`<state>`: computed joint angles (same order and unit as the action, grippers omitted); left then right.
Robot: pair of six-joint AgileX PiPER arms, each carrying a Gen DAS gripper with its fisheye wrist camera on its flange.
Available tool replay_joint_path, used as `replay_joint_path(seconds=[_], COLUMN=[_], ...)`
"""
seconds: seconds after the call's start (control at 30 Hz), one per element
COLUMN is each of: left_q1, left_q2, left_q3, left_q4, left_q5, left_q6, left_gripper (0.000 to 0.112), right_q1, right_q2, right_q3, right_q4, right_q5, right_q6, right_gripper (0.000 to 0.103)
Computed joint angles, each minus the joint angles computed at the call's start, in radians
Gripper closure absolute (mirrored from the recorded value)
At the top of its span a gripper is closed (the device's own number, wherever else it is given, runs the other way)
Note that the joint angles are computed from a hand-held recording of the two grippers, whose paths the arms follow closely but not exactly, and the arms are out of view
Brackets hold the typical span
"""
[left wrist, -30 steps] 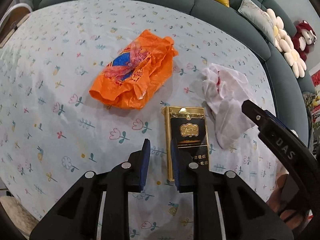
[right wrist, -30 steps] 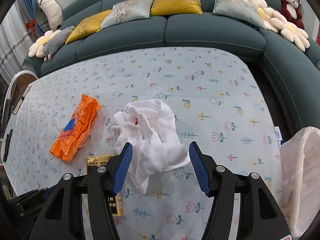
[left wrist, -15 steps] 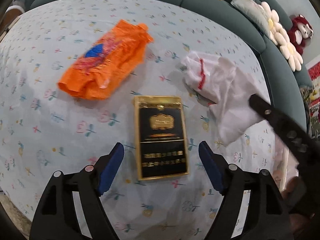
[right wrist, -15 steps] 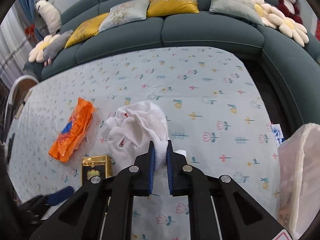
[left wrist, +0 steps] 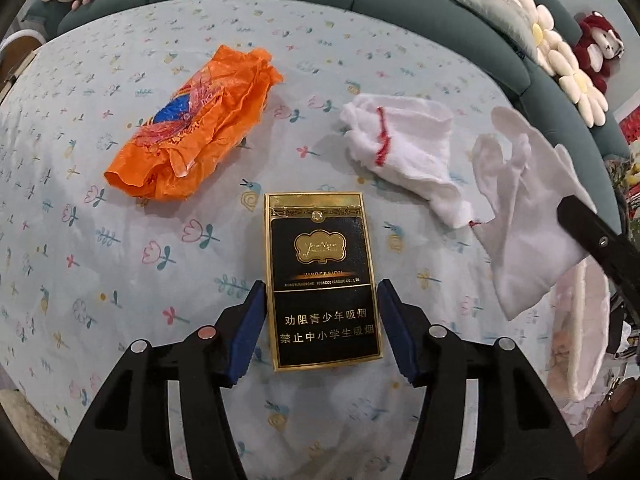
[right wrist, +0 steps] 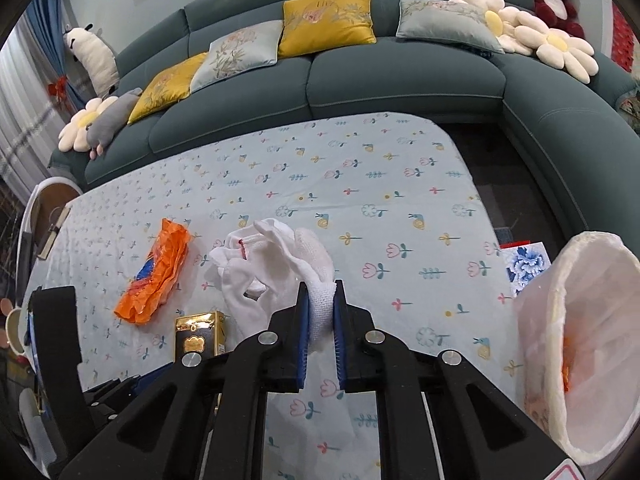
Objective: Collect trash
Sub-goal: 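Grasp the black-and-gold cigarette box with the left gripper while the right grasps the white glove, then carry the box and glove to the wastebasket and open both grippers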
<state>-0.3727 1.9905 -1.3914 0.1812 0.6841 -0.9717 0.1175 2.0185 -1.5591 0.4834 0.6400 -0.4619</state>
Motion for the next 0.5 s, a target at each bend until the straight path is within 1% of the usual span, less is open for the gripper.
replay_joint_path(seconds=[0.13,0.27,0.5], left_q1=[-0.033,-0.076,-0.163], left_q2=[-0.048,-0.074,-0.068], left_q3=[0.003,-0.047,-0.210], left_q4=[0.026,0.052,0.093], left_q5=[0.010,0.040,0.138], left_q6=[-0.031,-0.047,-0.049], left_gripper=[0.058,0.058,0.058], right_q1=[-0.027,-0.069,-0.160], right_q2=[-0.050,-0.106,-0.208], right_q3=[0.041,0.065,0.106], right_q4=[0.034,0.079,0.165], right_q5=[-0.007,-0.001,0.016], right_q6=[-0.040,-0.082,-0.170], right_gripper=[0.093,0.093,0.093])
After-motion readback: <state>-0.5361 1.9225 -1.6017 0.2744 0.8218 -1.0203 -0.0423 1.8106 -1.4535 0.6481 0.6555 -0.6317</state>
